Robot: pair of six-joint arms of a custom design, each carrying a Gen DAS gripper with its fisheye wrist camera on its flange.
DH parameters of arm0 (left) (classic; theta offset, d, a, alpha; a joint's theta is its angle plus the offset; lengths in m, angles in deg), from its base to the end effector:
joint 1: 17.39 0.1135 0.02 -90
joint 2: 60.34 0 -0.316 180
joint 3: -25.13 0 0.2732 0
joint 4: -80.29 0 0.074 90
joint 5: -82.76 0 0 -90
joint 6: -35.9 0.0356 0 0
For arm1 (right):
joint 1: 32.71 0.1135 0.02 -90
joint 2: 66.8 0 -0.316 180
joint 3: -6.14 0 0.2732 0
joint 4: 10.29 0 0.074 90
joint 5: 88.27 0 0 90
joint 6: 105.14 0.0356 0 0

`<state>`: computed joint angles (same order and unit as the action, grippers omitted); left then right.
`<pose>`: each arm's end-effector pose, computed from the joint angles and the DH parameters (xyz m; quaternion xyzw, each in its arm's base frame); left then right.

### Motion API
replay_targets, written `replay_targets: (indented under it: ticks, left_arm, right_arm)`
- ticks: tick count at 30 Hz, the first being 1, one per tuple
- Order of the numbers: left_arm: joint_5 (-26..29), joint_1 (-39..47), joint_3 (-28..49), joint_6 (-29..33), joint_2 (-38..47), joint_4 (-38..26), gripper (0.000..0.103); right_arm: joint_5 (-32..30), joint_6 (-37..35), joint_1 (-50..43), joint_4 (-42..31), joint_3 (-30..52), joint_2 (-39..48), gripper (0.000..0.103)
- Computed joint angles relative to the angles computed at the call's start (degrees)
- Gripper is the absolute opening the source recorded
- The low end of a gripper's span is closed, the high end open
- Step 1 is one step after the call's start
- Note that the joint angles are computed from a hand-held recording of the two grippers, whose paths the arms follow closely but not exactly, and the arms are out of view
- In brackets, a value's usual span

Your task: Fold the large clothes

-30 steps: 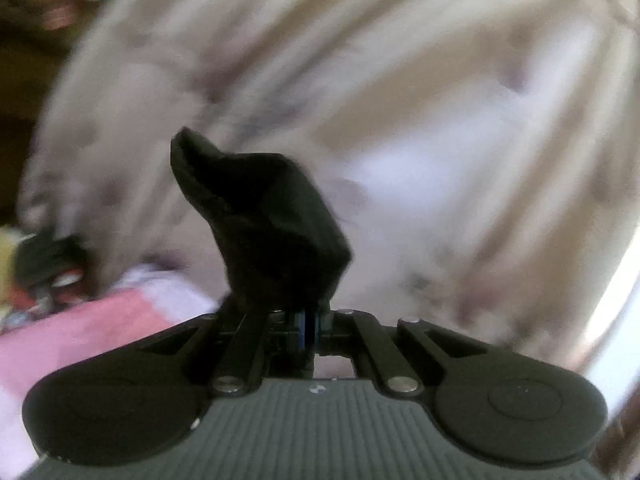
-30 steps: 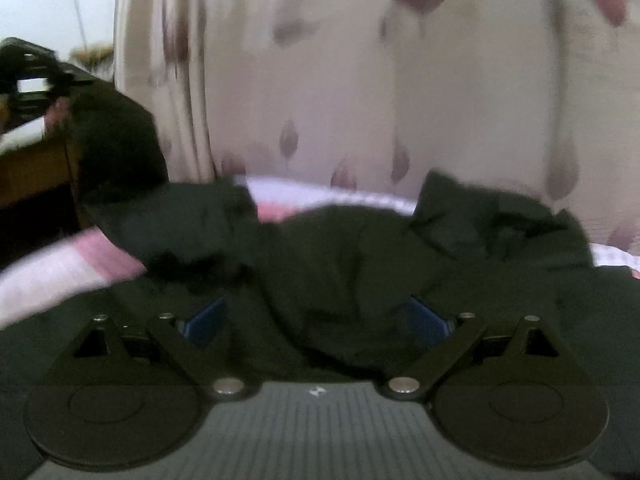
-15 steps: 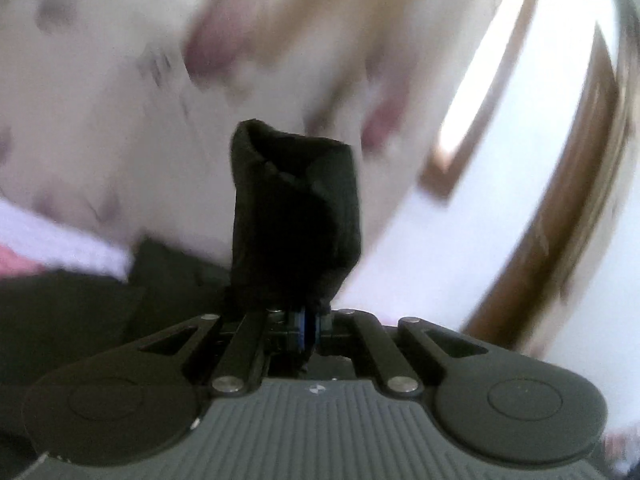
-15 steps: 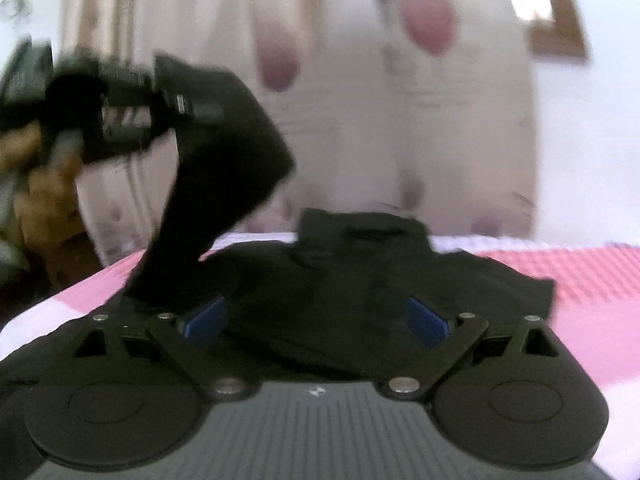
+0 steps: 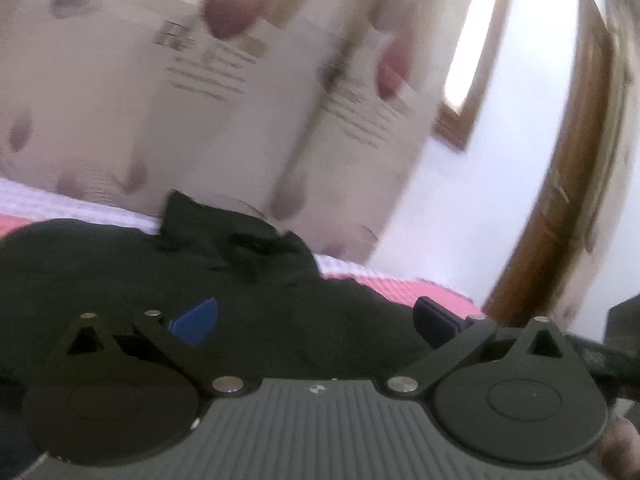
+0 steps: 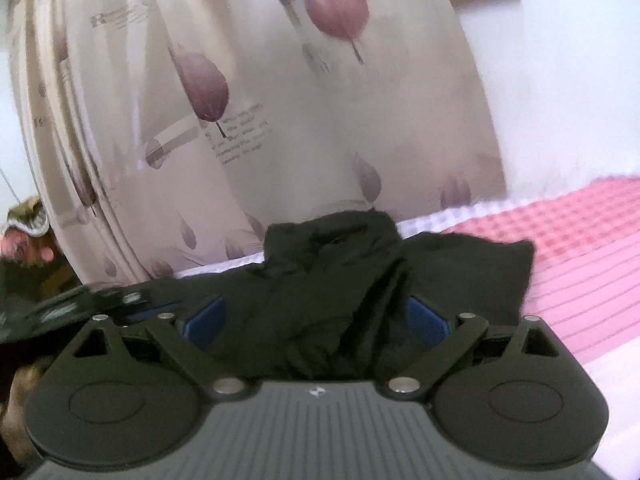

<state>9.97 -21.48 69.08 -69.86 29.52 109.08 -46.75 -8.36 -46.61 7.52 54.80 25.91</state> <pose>0.3110 -0.0328 0.2015 0.0075 0.8003 -0.2198 0.5578 0.3159 -0.0507 0.1960 -0.0743 0.8006 0.3181 0.5023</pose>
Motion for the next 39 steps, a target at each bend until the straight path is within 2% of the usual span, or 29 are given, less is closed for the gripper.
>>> replay_targets:
  ticks: [2,4,5,6,7,8,9,10,13,15,18,21,23,25,27,29,31,33,36,39]
  left_arm:
    - [1.8,4.6,-0.2,-0.9,0.3,0.2,0.103]
    - [1.8,8.5,0.2,-1.9,0.9,-0.8,0.102]
    - [3.7,11.9,0.6,-2.2,1.0,-2.4,0.1]
    - [4.5,14.1,1.7,-3.3,2.5,-3.9,0.098]
    - [5.7,16.0,2.3,-4.4,3.1,-5.0,0.095]
    - [6.9,17.6,2.8,-5.4,5.0,-4.4,0.094]
    - [7.6,18.9,2.9,-6.2,6.1,-3.8,0.094]
    - [7.6,20.2,2.7,-6.2,6.7,-3.3,0.094]
    - [8.3,22.9,2.1,-5.4,8.3,-2.0,0.094]
    - [9.5,24.1,1.8,-5.6,8.7,-1.4,0.094]
    - [9.7,24.1,0.8,-4.3,6.9,-1.6,0.096]
    - [8.6,22.9,-2.2,-5.3,5.0,3.3,0.099]
    - [8.6,22.5,-3.4,-6.0,5.0,7.2,0.101]
    - [7.0,21.4,-2.4,-5.9,5.4,6.3,0.101]
    - [7.5,21.5,-0.7,-6.8,6.9,4.2,0.1]
    - [9.3,22.5,0.3,-9.2,9.0,3.5,0.099]
    - [11.8,24.0,-0.3,-12.8,11.3,6.6,0.099]
    - [12.6,24.5,-1.2,-14.4,12.3,9.3,0.099]
    - [11.6,24.0,-2.0,-14.3,12.6,10.5,0.099]
    - [11.4,23.8,-2.3,-13.7,12.8,10.7,0.1]
  right_arm:
    - [2.2,2.0,1.7,-2.0,3.2,2.1,0.098]
    - [7.5,2.8,4.0,-7.1,7.5,4.1,0.098]
    - [9.7,3.9,5.1,-9.3,10.0,5.9,0.098]
    - [9.5,5.1,5.6,-10.0,11.8,7.8,0.096]
    - [9.0,5.8,6.1,-10.5,13.3,9.6,0.089]
    - [10.0,5.1,7.2,-12.0,14.8,10.8,0.046]
    - [12.0,3.3,8.6,-14.7,16.4,11.5,0.023]
    - [14.4,1.5,10.4,-16.2,17.7,12.2,0.024]
    - [15.2,-1.8,14.0,-14.8,18.3,12.7,0.02]
    - [15.9,-3.7,15.3,-10.8,16.4,11.3,0.018]
    - [21.1,-6.8,15.4,-6.4,14.3,10.6,0.018]
    - [22.7,-7.9,13.3,-8.4,15.5,12.9,0.018]
    - [19.3,-8.6,11.9,-11.6,17.3,15.0,0.018]
    - [15.3,-5.1,10.4,-10.3,17.4,16.2,0.02]
    - [14.9,-1.1,9.2,-9.4,17.3,15.8,0.027]
    - [18.2,4.8,8.6,-3.0,13.7,12.2,0.03]
    - [15.2,6.8,8.7,2.2,11.6,8.4,0.03]
    - [10.7,4.0,11.3,-1.3,14.1,5.4,0.03]
    - [4.2,-1.3,18.8,-13.7,23.8,5.6,0.03]
    - [5.4,-11.7,28.6,-28.6,37.7,12.2,0.03]
